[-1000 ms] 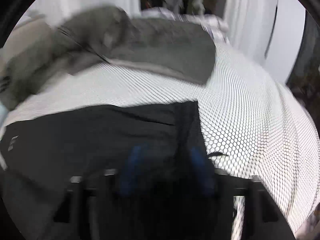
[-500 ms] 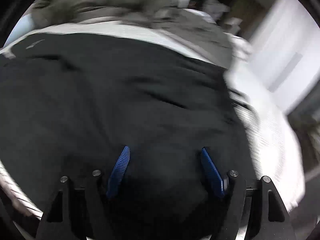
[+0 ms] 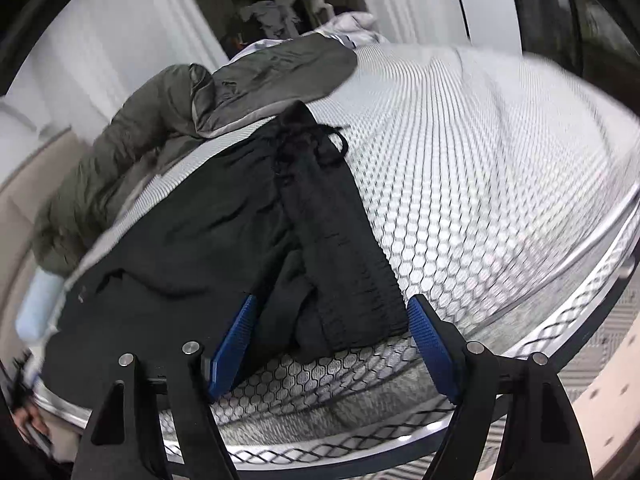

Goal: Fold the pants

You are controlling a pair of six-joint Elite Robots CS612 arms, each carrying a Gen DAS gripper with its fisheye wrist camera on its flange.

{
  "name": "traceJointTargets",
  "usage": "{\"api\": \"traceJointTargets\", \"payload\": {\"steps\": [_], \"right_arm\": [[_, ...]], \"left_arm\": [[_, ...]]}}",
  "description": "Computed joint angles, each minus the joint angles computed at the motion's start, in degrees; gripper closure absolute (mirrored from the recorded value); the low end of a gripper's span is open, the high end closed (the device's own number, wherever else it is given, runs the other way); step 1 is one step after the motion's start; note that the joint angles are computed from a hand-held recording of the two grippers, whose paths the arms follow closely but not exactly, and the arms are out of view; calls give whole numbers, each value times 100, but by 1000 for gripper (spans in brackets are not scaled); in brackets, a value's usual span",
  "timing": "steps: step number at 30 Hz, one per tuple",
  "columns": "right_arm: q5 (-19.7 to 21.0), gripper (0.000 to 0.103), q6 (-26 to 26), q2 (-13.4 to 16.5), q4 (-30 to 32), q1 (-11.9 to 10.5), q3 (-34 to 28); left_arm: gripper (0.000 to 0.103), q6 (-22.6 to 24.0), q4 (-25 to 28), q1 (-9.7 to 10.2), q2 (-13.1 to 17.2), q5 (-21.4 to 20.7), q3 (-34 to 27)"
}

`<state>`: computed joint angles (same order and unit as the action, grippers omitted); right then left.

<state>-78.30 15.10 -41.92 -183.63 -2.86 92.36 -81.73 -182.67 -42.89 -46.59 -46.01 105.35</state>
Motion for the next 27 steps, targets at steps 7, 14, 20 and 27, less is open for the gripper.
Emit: {"api": "traceJointTargets", "payload": {"steps": [7,14,20,27], "right_arm": [[141,29,364,-36,-140,-48,121],[349,29,354,-383,-694,-152,942],[905,29,358,-393,-1109,-203,1191],[1000,29,589,-130,-950,-143,722]], "left_arm": [[24,-1095,343,62,-144,-143,341],[51,-1348,-67,197,-21,-558,431],[52,-1442,-586,196,36,-539,586],[88,-982,-86,360,89,-720,198]]}}
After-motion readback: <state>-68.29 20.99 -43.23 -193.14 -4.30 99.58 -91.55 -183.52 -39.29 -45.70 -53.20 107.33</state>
